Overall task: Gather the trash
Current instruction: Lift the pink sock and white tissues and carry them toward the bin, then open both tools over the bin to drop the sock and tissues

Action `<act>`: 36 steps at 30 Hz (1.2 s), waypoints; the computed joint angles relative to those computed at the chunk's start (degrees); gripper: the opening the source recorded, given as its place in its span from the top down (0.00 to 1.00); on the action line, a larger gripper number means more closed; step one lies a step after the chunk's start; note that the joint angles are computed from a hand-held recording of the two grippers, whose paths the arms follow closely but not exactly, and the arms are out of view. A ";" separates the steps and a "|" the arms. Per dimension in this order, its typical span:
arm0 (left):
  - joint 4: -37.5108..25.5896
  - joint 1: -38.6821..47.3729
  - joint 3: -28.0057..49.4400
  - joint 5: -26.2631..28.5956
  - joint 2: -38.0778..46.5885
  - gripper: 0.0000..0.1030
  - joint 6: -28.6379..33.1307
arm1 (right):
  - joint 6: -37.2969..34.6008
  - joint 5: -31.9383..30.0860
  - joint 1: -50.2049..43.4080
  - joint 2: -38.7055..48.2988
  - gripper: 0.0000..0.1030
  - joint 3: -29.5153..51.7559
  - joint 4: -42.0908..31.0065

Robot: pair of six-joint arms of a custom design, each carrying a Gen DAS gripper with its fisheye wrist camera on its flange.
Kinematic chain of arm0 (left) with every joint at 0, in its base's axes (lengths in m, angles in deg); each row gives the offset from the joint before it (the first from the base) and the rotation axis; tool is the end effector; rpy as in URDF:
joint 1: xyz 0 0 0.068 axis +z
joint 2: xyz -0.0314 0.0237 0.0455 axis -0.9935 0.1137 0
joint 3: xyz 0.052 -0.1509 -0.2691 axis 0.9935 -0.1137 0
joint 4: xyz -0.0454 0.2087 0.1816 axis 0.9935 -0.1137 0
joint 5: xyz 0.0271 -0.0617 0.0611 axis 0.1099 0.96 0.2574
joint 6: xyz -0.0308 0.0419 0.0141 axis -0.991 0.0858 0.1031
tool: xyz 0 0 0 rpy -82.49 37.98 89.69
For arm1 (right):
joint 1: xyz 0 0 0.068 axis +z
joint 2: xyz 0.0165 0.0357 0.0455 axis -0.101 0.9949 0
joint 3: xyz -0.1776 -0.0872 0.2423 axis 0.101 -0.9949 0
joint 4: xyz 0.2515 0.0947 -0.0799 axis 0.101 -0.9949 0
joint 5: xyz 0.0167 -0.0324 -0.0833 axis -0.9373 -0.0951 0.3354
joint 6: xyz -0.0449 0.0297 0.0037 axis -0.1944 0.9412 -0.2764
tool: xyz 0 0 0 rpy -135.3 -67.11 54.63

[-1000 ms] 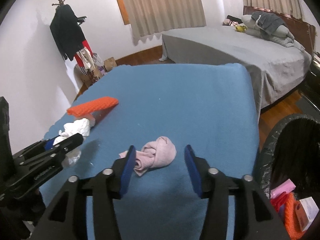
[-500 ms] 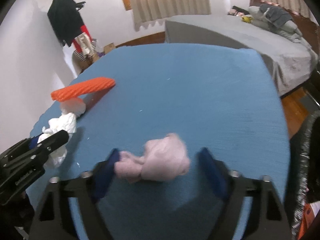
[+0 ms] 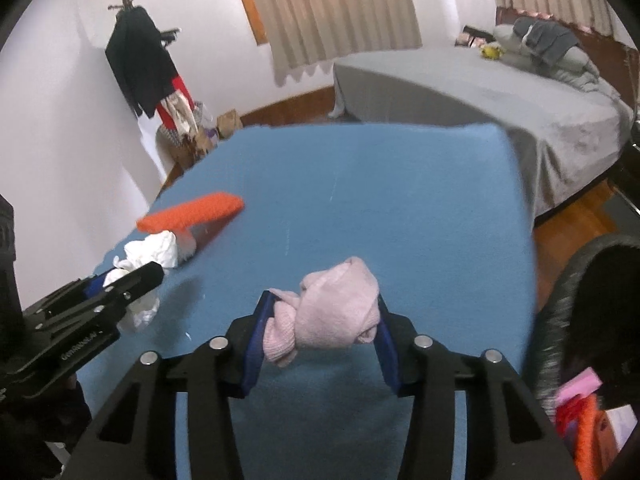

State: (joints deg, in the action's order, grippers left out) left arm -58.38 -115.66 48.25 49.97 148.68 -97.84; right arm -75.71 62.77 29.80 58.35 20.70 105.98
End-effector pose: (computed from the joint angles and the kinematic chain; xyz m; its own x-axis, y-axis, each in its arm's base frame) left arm 0.1850 -0.0931 0.1029 -0.6018 -0.3101 -0.7360 -0.3637 0.9269 -0.0931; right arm 0.2955 0.2191 0.1047 -0.6504 -0.2469 -0.7183 -0.5727 0.7806 0.2502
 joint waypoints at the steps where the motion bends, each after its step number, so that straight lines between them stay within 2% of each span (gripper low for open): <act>1: -1.77 -1.12 0.88 -0.83 -1.10 0.65 -0.31 | -0.16 0.04 -0.52 -1.71 0.54 -0.96 0.11; 9: -10.38 -9.24 6.88 -6.20 -5.04 0.65 -2.63 | -1.28 1.05 -3.38 -13.06 0.54 -6.35 -1.06; 16: -13.47 -15.56 12.73 -9.38 -3.68 0.65 -3.09 | -2.43 -0.37 -8.54 -21.87 0.54 -10.69 -2.56; 27: -12.41 -22.28 20.07 -10.60 2.19 0.65 -1.39 | -4.39 -2.22 -17.92 -29.69 0.54 -15.45 -4.45; 36: -8.48 -24.14 25.84 -8.18 8.57 0.65 2.71 | -6.17 -4.10 -26.01 -32.26 0.54 -17.89 -5.20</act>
